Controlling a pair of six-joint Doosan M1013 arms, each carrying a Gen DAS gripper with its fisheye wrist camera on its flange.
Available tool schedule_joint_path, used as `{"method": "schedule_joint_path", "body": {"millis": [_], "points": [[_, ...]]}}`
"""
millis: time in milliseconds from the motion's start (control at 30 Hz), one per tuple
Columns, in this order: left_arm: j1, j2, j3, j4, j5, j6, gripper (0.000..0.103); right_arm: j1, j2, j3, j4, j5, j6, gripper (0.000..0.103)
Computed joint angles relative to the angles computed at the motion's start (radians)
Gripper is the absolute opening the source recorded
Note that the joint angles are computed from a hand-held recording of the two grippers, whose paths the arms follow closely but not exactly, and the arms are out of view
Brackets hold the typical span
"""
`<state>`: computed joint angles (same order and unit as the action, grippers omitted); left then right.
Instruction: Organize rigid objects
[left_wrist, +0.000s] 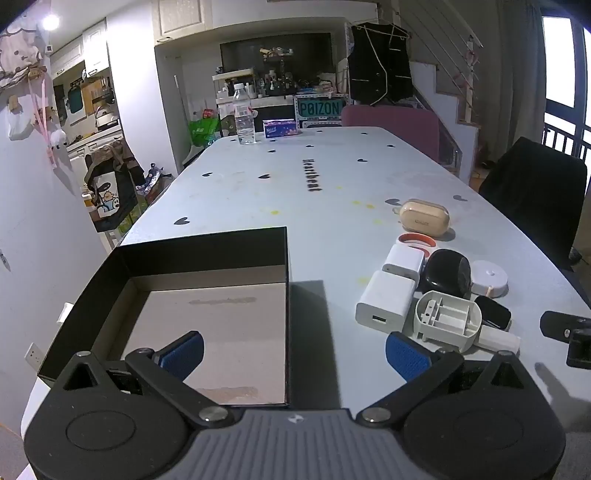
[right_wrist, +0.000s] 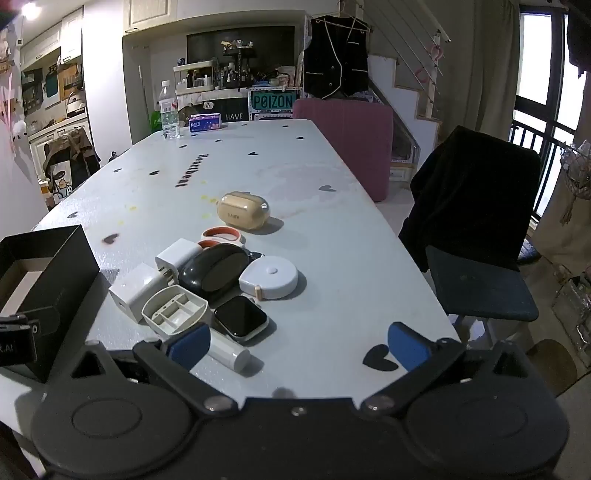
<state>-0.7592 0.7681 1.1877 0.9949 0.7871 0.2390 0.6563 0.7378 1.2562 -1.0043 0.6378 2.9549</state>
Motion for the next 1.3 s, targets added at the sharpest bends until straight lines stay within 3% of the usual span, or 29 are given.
{"method": "schedule_joint_path", "body": {"millis": [1300], "points": [[-0.005, 0.011, -0.013, -0.01, 0.0, 0.0, 0.103, 0.0, 0.005, -0.007, 0.01, 0.006, -0.013, 0.103]]}}
